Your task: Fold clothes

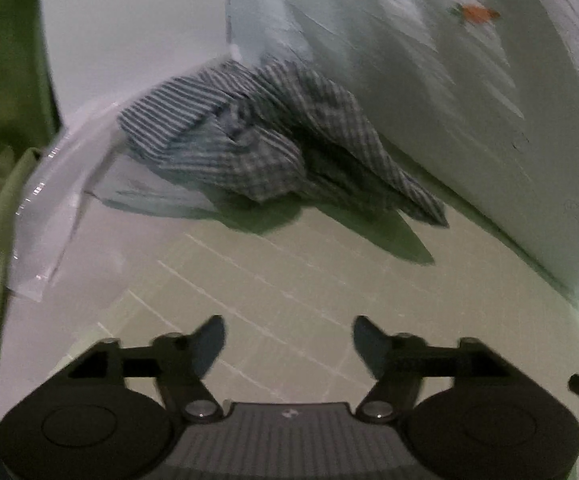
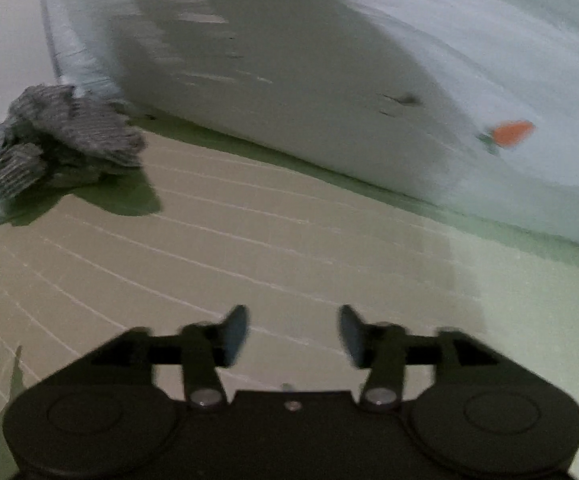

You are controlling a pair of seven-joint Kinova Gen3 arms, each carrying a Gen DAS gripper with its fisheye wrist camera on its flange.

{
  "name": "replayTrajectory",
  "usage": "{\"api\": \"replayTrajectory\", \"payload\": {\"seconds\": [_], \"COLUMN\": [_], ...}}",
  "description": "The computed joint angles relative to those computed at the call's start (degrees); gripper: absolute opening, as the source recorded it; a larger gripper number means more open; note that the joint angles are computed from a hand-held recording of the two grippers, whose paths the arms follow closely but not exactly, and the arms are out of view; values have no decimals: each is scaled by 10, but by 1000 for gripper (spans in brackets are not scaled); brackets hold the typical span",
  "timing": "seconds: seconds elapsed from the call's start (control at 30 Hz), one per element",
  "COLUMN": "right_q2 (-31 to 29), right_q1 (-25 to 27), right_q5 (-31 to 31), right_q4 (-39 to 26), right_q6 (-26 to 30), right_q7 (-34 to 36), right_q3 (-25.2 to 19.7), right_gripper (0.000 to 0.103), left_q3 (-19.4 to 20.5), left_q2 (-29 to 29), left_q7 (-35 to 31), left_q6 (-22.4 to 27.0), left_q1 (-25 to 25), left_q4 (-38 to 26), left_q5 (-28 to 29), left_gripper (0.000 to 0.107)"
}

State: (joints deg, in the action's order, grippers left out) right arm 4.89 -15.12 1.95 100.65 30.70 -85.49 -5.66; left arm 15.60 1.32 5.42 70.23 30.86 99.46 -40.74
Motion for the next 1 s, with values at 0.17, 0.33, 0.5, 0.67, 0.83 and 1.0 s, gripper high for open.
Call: {"api": "replayTrajectory", "payload": {"seconds": [0.17,0.33,0.5,0.67,0.83,1.0], "right_q2": [56,142,234,302,292,223], "right_q1": [-48,-113,-188,-209,-181,-187], "right_q5": [20,44,92,86,50,67], "right_q4": [-59,-157,-263,-356,-342,-246], "right_q6": [-15,-19,-10,30,18,-44], "right_q7": [-12,2,8,23,44,10], "right_q3": [-24,-31,-4,4,-10,22], "right_gripper": [79,82,82,31,6,5], "left_q3": [-25,-63,-108,-139,-154,-140], "left_q2": [-6,0,42,73,81,46], "left_q7": [-20,-73,-163,-218,-224,-178], "left_q6": [-34,-118,-204,-271,-288,-274], "left_q1": [-34,-99,-169,-195,-194,-159], "left_q4": [18,32,11,2,0,24], "left_q5": [2,15,56,70,87,51], "left_gripper": [79,80,81,76,8,4]}}
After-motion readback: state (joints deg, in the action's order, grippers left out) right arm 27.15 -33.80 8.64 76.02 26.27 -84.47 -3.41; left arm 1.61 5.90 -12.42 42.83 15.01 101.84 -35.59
